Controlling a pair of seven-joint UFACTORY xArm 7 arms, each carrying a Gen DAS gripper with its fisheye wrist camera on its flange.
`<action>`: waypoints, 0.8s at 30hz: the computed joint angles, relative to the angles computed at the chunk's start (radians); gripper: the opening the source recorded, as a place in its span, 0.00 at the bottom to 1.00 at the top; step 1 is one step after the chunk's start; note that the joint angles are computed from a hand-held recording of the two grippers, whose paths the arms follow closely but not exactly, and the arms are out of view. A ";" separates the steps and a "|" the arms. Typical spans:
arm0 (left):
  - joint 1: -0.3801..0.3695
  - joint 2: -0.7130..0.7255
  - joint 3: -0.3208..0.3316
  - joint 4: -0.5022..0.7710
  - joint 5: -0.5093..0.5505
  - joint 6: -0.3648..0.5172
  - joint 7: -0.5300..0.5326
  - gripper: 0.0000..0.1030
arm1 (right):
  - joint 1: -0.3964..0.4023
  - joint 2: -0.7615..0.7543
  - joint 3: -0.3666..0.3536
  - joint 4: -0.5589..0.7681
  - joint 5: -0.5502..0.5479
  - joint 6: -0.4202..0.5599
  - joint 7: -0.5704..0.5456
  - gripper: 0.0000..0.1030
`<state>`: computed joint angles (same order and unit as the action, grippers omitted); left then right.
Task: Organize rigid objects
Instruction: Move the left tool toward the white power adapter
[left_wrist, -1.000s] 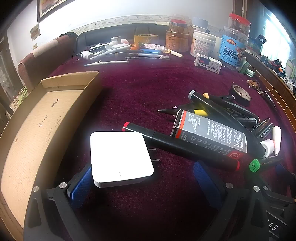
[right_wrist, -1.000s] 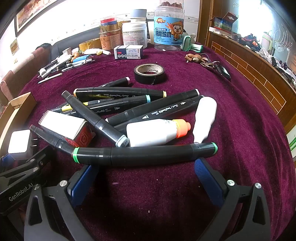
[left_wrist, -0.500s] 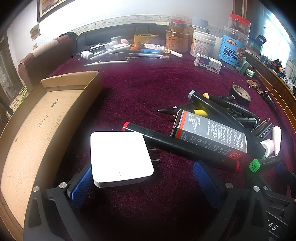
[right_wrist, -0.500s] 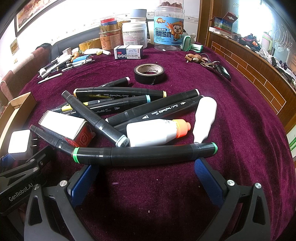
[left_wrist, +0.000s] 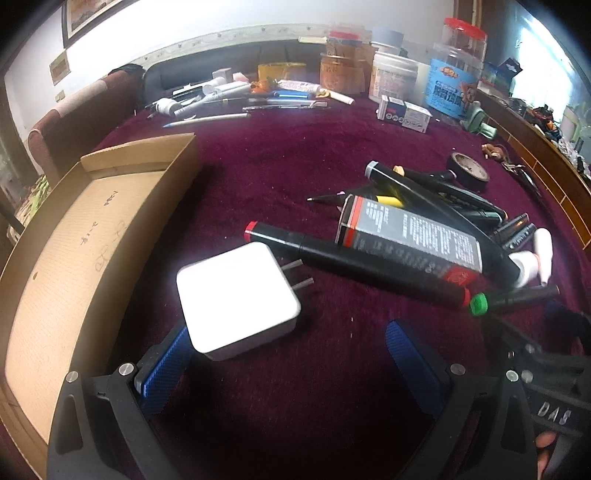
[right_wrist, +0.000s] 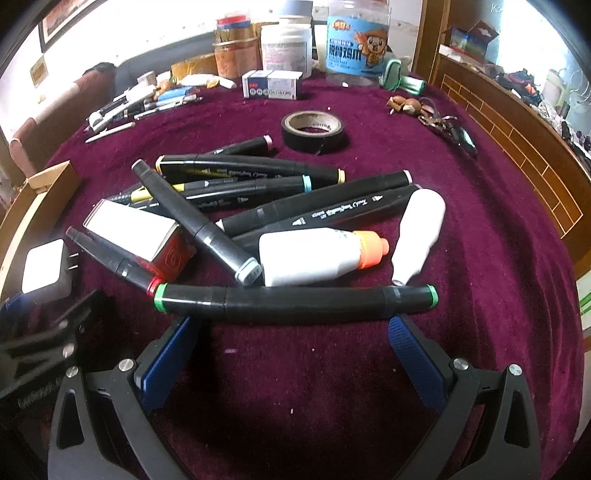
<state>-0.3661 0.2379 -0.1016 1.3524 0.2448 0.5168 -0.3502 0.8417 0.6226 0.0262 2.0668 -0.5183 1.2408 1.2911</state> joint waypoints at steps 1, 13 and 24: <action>-0.004 -0.002 0.003 -0.005 0.008 -0.002 -0.010 1.00 | -0.001 -0.002 0.001 -0.004 0.000 -0.004 -0.003 1.00; 0.013 -0.083 -0.002 -0.090 0.001 -0.019 -0.008 1.00 | 0.012 -0.034 -0.002 -0.062 -0.040 -0.023 0.049 1.00; 0.109 -0.318 -0.039 -0.290 0.403 -0.269 -0.309 1.00 | 0.192 -0.143 -0.017 -0.081 -0.430 0.278 0.295 1.00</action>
